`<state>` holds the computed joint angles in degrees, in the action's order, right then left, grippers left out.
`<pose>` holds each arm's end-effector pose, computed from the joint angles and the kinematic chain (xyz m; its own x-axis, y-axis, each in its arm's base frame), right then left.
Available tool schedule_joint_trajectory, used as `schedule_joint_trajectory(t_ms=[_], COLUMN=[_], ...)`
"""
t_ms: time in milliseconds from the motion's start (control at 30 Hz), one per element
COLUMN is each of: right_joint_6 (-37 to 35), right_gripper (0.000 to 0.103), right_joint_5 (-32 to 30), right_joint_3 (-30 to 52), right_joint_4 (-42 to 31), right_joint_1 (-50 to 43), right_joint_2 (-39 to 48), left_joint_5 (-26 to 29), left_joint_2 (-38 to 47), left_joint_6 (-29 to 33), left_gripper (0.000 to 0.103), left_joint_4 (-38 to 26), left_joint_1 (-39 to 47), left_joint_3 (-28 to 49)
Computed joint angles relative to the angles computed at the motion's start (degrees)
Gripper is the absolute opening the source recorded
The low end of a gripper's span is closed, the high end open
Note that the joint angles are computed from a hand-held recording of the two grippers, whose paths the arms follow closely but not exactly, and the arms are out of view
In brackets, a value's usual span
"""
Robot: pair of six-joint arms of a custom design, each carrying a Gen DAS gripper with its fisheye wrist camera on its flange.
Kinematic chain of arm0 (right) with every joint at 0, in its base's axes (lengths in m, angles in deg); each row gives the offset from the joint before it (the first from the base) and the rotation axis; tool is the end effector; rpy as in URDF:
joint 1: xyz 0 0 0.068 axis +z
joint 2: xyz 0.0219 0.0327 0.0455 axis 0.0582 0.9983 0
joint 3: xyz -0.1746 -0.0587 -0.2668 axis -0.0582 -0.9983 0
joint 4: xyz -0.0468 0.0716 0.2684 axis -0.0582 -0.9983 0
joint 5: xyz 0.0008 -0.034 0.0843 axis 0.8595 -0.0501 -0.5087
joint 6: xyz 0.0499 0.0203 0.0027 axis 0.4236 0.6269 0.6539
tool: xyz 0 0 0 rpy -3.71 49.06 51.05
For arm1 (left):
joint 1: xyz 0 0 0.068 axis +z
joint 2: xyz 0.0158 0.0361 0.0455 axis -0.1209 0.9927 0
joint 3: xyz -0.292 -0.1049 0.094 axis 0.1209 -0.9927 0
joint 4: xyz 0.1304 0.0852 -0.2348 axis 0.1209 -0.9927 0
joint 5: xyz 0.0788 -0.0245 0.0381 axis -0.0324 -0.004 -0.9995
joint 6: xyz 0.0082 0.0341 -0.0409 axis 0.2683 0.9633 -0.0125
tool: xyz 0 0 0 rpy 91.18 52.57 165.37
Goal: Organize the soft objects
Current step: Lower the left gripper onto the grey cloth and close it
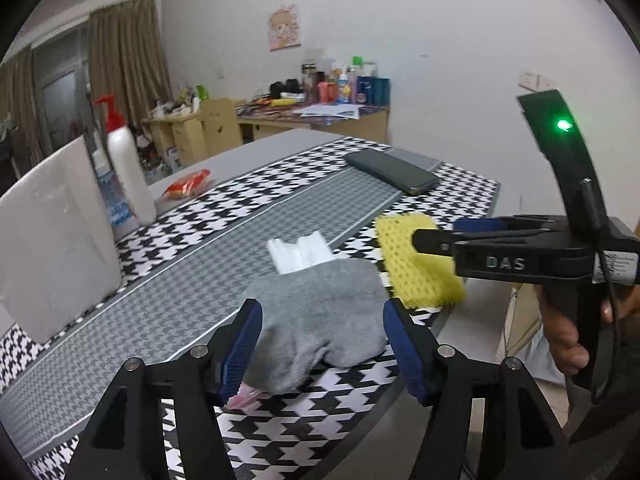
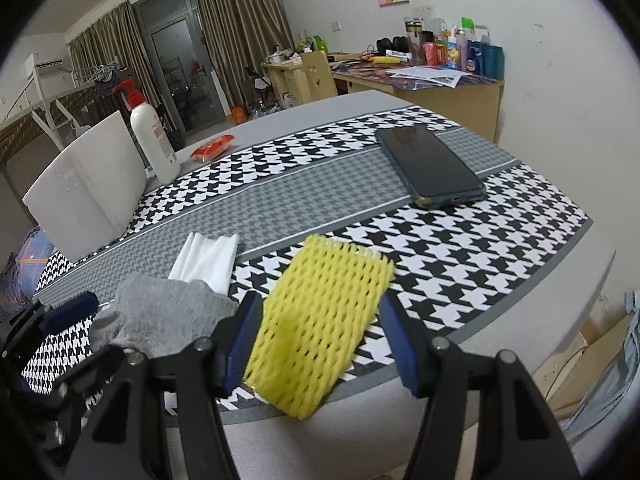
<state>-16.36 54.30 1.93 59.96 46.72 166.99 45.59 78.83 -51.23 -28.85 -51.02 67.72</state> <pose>0.2388 0.2141 0.0880 -0.7166 -0.0460 -0.6960 -0.2365 0.9547 0.1804 0.1711 -0.1471 0.0999 -0.5810 0.2167 -0.7845 0.3013 0.9527 0.0400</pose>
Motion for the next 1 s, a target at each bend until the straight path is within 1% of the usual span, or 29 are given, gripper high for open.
schedule_joint_trajectory(t_ms=[233, 333, 400, 433, 467, 533, 567, 700, 733, 767, 800, 833, 900, 1000], right_joint_6=[0.20, 0.27, 0.19, 0.15, 0.15, 0.17, 0.13, 0.17, 0.25, 0.23, 0.20, 0.29, 0.40, 0.33], right_gripper=[0.065, 0.066, 0.066, 0.066, 0.066, 0.066, 0.066, 0.066, 0.066, 0.066, 0.066, 0.066, 0.066, 0.066], right_joint_5=[-1.03, -1.33, -1.57, -1.63, -1.73, -2.13, -2.20, -2.35, -2.40, -2.45, -2.49, -2.48, -2.54, -2.41], right_joint_3=[-1.26, -1.83, -2.20, -2.21, -2.26, -2.30, -2.41, -2.46, -2.41, -2.40, -2.42, -2.43, -2.33, -2.25], right_joint_4=[1.06, 1.77, 2.32, 2.42, 2.44, 2.53, 2.71, 2.81, 2.61, 2.56, 2.54, 2.46, 2.33, 2.14], right_joint_1=[-0.79, -1.21, -1.33, -1.34, -1.36, -1.53, -1.56, -1.70, -1.72, -1.70, -1.65, -1.57, -1.54, -1.59], right_joint_2=[0.02, -0.09, -0.10, -0.02, -0.01, 0.08, 0.09, 0.13, 0.15, 0.18, 0.19, 0.20, 0.29, 0.22], left_joint_5=[0.38, 1.69, 2.03, 2.37, 2.96, 3.49, 3.51, 3.06, 3.11, 3.36, 3.26, 3.38, 6.71, 6.69], left_joint_2=[3.20, 5.22, 6.74, 7.45, 7.97, 8.95, 9.52, 10.15, 10.13, 10.11, 10.17, 10.07, 9.27, 6.98], left_joint_6=[0.84, 0.71, 0.51, 0.31, 0.09, -0.07, -0.13, 0.38, 0.28, 0.24, 0.14, -0.15, -0.39, -0.18], left_gripper=[0.064, 0.062, 0.058, 0.054, 0.047, 0.036, 0.032, 0.028, 0.022, 0.011, 0.007, 0.006, 0.005, 0.005], left_joint_4=[-1.60, -3.23, -4.90, -6.03, -6.86, -8.21, -8.59, -7.97, -8.03, -8.07, -8.18, -8.03, -5.81, -3.70], left_joint_1=[-3.24, -2.61, -2.24, -1.96, -1.52, -1.05, -0.96, -1.39, -1.41, -1.39, -1.35, -1.15, 0.35, 0.18], left_joint_3=[2.75, 4.55, 5.88, 6.60, 7.09, 7.97, 8.31, 8.22, 8.21, 8.20, 8.27, 8.14, 6.91, 5.18])
